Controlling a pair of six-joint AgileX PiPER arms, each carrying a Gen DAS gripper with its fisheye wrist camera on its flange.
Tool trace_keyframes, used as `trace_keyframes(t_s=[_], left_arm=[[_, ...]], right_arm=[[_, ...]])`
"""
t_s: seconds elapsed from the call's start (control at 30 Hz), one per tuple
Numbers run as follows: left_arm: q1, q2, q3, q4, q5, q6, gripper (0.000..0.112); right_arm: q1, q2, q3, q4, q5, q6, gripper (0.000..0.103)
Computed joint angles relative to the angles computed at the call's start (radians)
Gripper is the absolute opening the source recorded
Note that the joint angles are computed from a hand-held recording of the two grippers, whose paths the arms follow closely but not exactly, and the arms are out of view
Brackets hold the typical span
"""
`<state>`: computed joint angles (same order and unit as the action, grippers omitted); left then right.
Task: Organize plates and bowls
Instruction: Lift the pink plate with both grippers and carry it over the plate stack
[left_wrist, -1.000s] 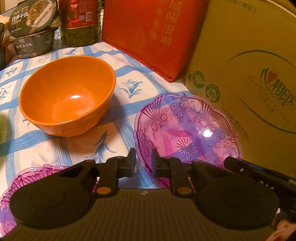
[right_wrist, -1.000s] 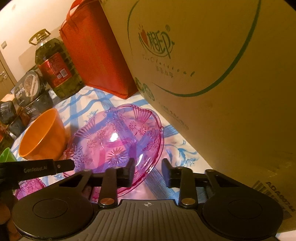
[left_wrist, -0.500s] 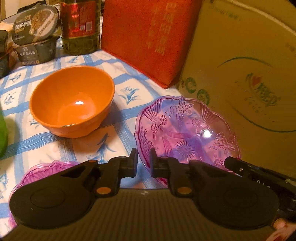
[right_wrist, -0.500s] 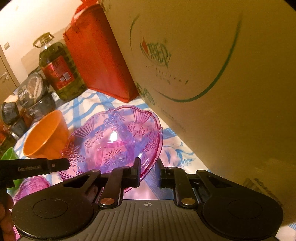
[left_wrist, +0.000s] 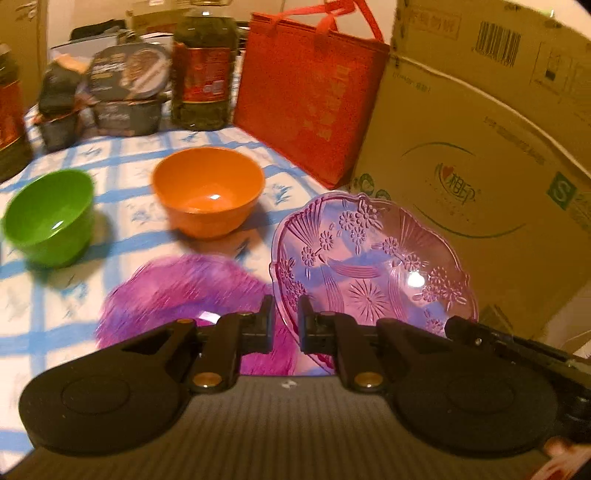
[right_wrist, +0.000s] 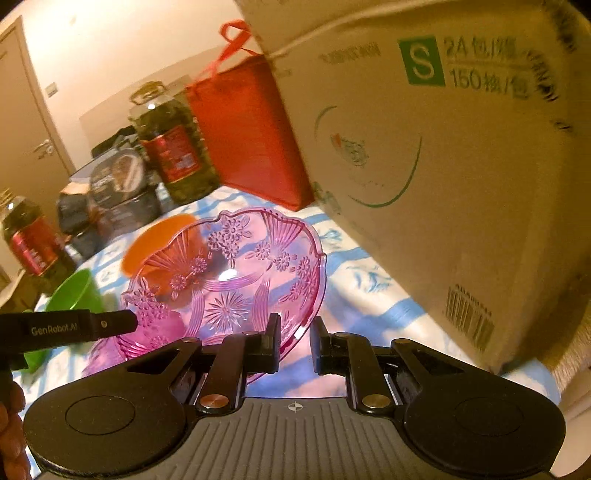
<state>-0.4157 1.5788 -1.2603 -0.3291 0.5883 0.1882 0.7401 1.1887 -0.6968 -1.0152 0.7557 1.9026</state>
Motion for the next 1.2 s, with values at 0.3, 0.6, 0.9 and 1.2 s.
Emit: trace_keyframes(t_s=[0.3,0.6,0.9,1.2], left_arm=[[0.155,-0.225,0.193,-0.086,0.054,0.086,0.01],[0.306,-0.314,0.268,-0.171,0.111,0.194,0.01],[0.427,-0.337,0.305,-0.255,0.152,0.301,0.01],[0.451,-0.285,0.301,-0.282,0.133,0.33,0.01]], right_arm=[[0.256,0.06,-0.079,0.006,0.145,0.079,0.016],[0.344,0.136,-0.149,0.006,0.162,0.085,0.016],[0.352,0.2,-0.207,0.014,0.146,0.047,0.016],[0.31,0.259,-0.24,0.027,0.099,-0.008,0.016]])
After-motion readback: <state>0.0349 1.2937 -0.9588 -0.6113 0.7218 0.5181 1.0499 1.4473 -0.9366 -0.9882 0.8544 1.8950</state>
